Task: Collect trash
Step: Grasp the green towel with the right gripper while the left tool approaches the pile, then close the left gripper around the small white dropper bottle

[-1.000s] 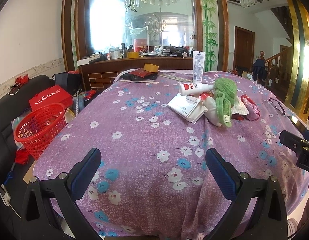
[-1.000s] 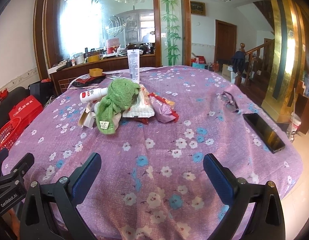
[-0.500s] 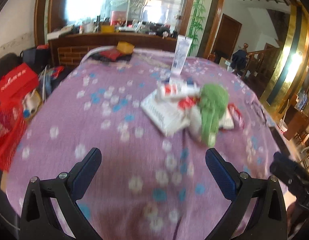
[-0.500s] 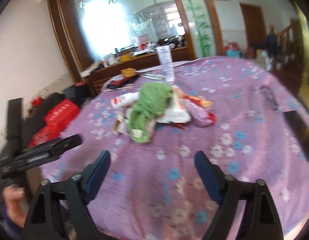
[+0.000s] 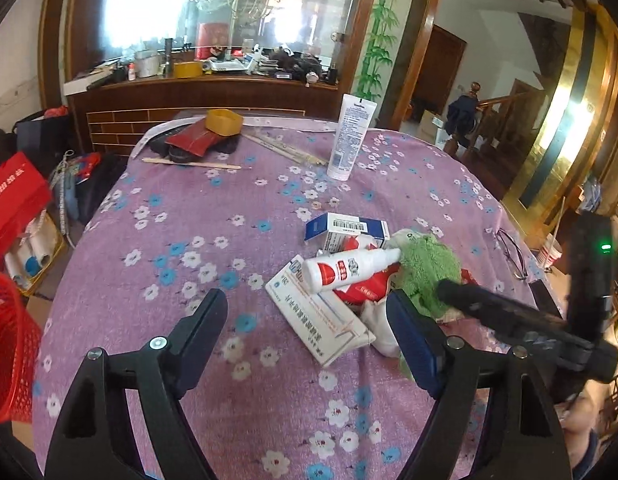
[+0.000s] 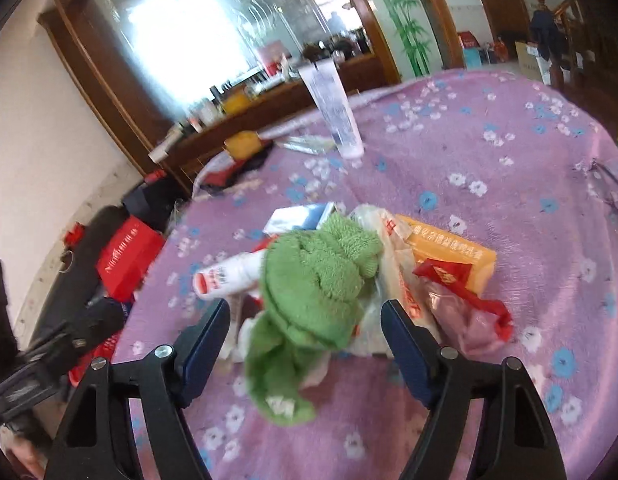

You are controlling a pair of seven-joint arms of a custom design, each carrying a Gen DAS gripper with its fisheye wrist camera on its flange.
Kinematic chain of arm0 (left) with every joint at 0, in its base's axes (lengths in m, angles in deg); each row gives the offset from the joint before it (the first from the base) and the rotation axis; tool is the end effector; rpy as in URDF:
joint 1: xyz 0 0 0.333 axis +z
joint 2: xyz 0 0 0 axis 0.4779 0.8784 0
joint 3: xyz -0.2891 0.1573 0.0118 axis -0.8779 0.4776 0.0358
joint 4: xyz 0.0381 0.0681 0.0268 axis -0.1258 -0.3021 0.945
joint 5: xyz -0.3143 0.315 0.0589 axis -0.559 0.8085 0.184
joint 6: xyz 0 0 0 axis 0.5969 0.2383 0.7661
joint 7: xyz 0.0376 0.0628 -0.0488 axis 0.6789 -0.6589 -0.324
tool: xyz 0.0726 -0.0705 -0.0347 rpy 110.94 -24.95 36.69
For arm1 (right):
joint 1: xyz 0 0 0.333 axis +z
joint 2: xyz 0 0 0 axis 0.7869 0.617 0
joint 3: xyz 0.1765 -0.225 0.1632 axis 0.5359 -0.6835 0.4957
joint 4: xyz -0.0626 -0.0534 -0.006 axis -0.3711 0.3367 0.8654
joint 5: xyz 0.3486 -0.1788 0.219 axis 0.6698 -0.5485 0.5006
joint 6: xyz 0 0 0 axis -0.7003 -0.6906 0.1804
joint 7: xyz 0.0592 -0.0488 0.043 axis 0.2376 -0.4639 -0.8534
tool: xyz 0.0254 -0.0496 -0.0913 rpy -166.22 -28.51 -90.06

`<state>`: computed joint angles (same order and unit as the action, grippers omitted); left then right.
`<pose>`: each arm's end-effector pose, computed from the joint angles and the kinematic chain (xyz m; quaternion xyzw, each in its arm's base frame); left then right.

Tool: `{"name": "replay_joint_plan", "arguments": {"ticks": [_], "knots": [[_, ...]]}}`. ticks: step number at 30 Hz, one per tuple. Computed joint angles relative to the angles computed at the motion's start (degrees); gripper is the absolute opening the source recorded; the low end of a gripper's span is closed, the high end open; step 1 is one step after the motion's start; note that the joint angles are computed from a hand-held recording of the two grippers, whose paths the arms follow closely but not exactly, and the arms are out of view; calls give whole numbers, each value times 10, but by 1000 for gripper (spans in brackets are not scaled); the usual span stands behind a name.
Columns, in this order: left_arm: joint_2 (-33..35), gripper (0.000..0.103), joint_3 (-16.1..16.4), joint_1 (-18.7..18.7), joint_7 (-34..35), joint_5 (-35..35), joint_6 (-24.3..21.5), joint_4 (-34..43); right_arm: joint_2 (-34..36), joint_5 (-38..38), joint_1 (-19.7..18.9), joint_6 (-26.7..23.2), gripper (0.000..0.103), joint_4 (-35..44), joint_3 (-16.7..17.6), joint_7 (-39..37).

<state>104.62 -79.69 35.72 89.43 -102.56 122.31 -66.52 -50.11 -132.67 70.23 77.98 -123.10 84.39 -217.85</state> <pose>0.7403 -0.0164 0.4886 -0.4279 0.8075 -0.3945 0.0963 0.6338 0.2532 0.4411 -0.4474 0.7852 -0.1842 0.3865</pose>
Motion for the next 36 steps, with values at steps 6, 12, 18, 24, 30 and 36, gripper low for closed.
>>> {"name": "replay_joint_plan", "arguments": {"ticks": [6,12,18,24,30,36], "knots": [[28,81,-11,-4,21,3,-16,34,1,-34,14,44,38,-16,-31,49],[51,81,-19,-29,80,54,13,40,-114,-315,22,-3,36,-103,-33,325],[87,65,-17,-57,60,115,33,62,-177,-341,-17,-32,36,-166,12,358],[68,60,-28,-36,60,86,20,35,-179,-353,-56,-6,36,-176,45,382],[20,60,-22,-9,97,16,37,-35,-168,-377,-60,1,36,-168,57,398],[29,58,0,7,58,14,-15,-21,-162,-389,-52,-2,36,-158,60,398]]}}
